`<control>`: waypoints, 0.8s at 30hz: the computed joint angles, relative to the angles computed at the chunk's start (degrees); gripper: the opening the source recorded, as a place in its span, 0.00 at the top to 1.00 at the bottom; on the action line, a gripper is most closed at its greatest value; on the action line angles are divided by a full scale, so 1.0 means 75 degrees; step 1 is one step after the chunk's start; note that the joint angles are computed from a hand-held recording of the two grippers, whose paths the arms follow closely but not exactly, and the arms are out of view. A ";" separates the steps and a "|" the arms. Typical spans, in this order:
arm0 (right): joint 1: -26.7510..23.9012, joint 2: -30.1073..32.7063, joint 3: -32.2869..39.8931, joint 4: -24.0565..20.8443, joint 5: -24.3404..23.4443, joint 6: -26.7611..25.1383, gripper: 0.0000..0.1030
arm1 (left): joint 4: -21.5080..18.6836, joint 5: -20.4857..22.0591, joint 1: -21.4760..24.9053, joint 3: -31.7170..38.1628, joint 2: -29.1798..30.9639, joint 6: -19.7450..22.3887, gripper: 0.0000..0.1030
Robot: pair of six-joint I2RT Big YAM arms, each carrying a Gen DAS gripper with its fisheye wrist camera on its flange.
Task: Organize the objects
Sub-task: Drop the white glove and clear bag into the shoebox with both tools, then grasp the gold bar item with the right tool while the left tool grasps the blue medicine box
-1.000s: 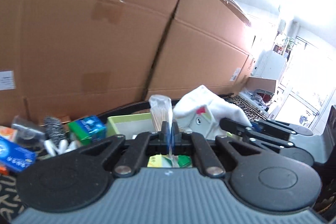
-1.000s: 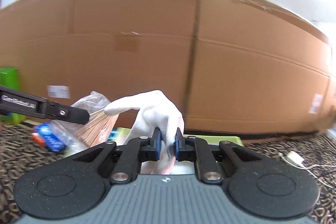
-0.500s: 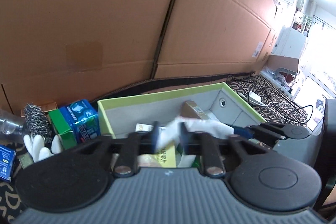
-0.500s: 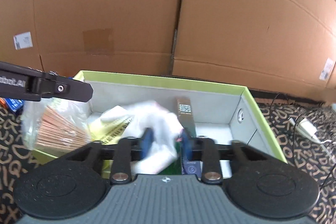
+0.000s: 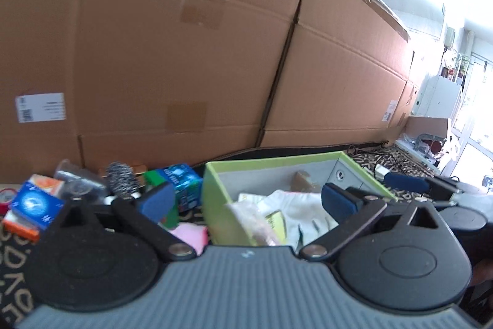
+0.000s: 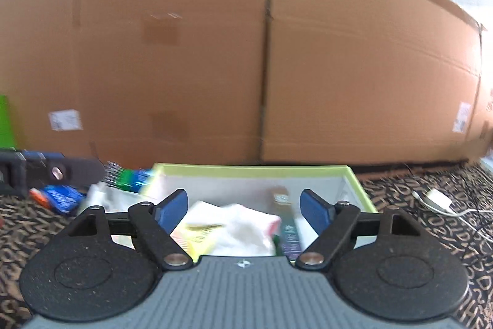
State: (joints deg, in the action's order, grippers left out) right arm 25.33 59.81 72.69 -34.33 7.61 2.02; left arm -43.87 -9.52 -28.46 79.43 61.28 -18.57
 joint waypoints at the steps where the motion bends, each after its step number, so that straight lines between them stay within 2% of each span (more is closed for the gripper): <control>1: 0.0124 -0.0089 -0.0050 0.0036 -0.0016 0.0051 0.18 | -0.0143 -0.0109 0.0015 -0.0103 -0.0185 0.0038 0.00; 8: 0.1168 -0.0465 -0.0634 0.0218 -0.0194 0.0304 0.17 | -0.0865 -0.0430 0.0525 -0.1041 -0.1516 -0.0279 0.00; 11: 0.1724 -0.0326 -0.0764 0.0284 -0.0191 0.0253 0.17 | -0.1126 -0.0410 0.1094 -0.1374 -0.1929 -0.0325 0.00; 14: 0.2092 -0.0060 -0.0766 0.0262 -0.0405 0.0225 0.17 | -0.1418 -0.0060 0.1938 -0.1532 -0.2115 -0.0434 0.00; 17: 0.2336 0.0328 -0.0675 0.0460 -0.0616 0.0212 0.17 | -0.1492 0.0035 0.2683 -0.1611 -0.2103 -0.0349 0.00; 19: 0.2520 0.0718 -0.0458 0.0505 -0.0663 0.0239 0.17 | -0.1353 0.0136 0.3087 -0.1596 -0.1966 -0.0161 0.00; 21: 0.2594 0.1107 -0.0230 0.0576 -0.0767 0.0191 0.24 | -0.1233 0.0225 0.3426 -0.1510 -0.1715 -0.0072 0.00; 23: 0.2653 0.1482 0.0035 0.0526 -0.0702 0.0059 0.39 | -0.1070 0.0399 0.3703 -0.1404 -0.1432 0.0007 0.00; 24: 0.2667 0.1692 0.0181 0.0528 -0.0631 0.0021 0.44 | -0.0942 0.0534 0.3832 -0.1378 -0.1303 0.0095 0.00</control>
